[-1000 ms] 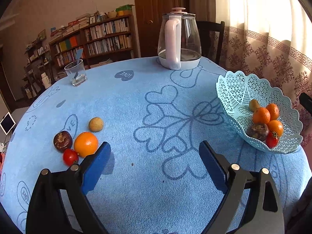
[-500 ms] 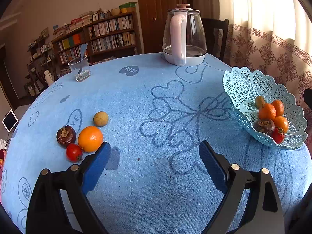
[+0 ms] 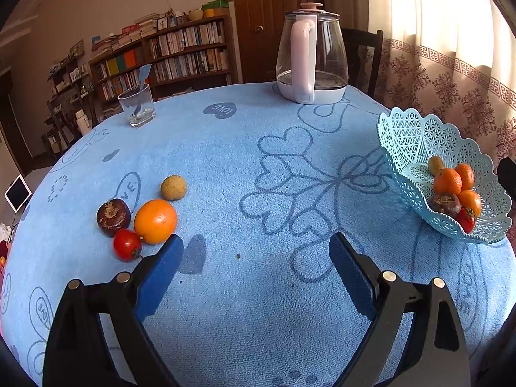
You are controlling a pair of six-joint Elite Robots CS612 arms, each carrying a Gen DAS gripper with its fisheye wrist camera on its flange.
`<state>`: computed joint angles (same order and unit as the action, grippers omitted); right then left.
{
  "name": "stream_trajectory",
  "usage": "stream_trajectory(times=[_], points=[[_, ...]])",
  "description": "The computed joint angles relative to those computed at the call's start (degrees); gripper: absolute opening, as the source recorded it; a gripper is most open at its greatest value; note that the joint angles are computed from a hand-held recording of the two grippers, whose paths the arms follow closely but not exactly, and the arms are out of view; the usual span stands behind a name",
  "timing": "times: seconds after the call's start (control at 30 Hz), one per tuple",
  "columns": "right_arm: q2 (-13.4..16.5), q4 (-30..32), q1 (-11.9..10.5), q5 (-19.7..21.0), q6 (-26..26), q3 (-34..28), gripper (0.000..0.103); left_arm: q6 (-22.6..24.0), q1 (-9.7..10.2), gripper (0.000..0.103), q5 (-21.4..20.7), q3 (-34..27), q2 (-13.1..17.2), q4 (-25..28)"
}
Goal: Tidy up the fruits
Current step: 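Withdraw the left tool from the basket toward the remaining fruits, then lower the left tool onto the dark brown round fruit and close on it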
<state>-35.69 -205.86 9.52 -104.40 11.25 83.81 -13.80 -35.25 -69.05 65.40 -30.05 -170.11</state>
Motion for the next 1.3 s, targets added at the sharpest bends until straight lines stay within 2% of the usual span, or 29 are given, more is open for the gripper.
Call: stream_trajectory(times=[0.17, 0.37, 0.5, 0.63, 0.87, 0.97, 1.13, 1.3], points=[[-0.07, -0.6, 0.13, 0.3, -0.2, 0.28, 0.096, -0.29, 0.16, 0.091, -0.04, 0.36, -0.15, -0.25], [0.16, -2.16, 1.17, 0.68, -4.23, 0.29, 0.096, -2.58, 0.79, 0.091, 0.26, 1.34, -0.71, -0.32], [0.29, -1.8, 1.46, 1.36, -6.32, 0.02, 0.096, -5.51, 1.51, 0.091, 1.62, 2.31, -1.32, -0.54], [0.18, -1.06, 1.14, 1.7, -4.66, 0.09, 0.096, -8.72, 2.53, 0.091, 3.3, 2.92, -1.84, -0.44], [0.24, -0.57, 1.14, 1.75, -4.39, 0.01, 0.096, -15.4, 4.92, 0.091, 4.72, 2.21, -2.18, 3.49], [0.27, -0.36, 1.14, 1.76, -4.4, -0.05, 0.096, -16.82, 5.8, 0.091, 5.01, 1.11, -1.91, 5.11], [0.33, -0.05, 1.13, 1.71, -4.25, -0.15, 0.096, -18.22, 7.11, 0.091, 2.83, -1.52, -0.88, 7.71], [0.33, 0.31, 1.04, 1.75, -4.07, -0.15, 0.096, -17.71, 7.85, 0.091, 0.52, -4.15, 0.63, 9.54]])
